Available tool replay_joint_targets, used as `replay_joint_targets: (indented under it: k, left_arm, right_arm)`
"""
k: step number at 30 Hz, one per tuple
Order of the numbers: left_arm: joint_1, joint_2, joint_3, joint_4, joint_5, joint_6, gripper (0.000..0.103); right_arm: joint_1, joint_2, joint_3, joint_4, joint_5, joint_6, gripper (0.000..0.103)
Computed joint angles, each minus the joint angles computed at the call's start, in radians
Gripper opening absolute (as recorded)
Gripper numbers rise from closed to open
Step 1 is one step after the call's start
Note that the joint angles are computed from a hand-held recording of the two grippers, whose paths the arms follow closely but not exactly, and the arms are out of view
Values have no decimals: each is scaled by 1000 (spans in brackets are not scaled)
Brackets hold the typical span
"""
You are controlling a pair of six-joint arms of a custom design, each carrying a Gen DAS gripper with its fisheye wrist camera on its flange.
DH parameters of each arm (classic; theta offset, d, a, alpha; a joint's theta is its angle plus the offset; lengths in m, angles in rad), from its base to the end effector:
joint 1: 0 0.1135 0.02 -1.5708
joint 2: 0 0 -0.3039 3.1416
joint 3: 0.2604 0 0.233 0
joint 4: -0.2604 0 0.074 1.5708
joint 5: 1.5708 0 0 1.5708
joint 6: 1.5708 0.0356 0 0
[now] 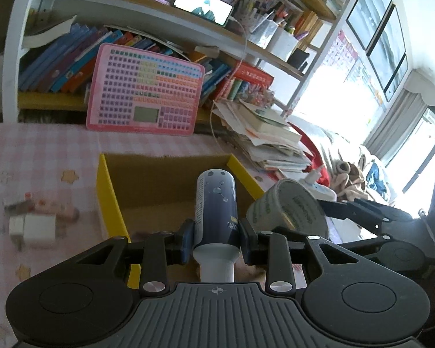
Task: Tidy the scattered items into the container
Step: 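Lift and carry the bottle and tape roll with both grippers over the yellow box, then lower the bottle and tape roll into the yellow box and open both grippers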
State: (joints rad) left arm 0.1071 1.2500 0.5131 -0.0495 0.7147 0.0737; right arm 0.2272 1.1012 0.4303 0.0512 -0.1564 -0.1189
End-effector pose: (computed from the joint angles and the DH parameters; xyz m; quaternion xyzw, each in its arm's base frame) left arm 0.2038 -0.0016 0.2236 0.1192 0.8678 -0.2896 0.3858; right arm 0.1790 0.0471 0.2281 -0.1878 0.8669 0.0941 0.4520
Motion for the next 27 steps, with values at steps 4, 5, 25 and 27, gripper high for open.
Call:
replay_joint_targets:
  k: [4, 5, 25, 27]
  left_arm:
    - [-32, 138, 45, 92, -36, 0, 31]
    - [-38, 178, 58, 111, -42, 2, 31]
    - [-143, 502, 254, 173, -212, 68, 26]
    - [-152, 501, 248, 183, -216, 63, 26]
  right_arm:
    - [19, 192, 59, 81, 13, -16, 82]
    - [25, 236, 74, 98, 19, -25, 82]
    - [17, 683, 363, 18, 36, -118, 82]
    - [20, 686, 365, 16, 42, -116, 83]
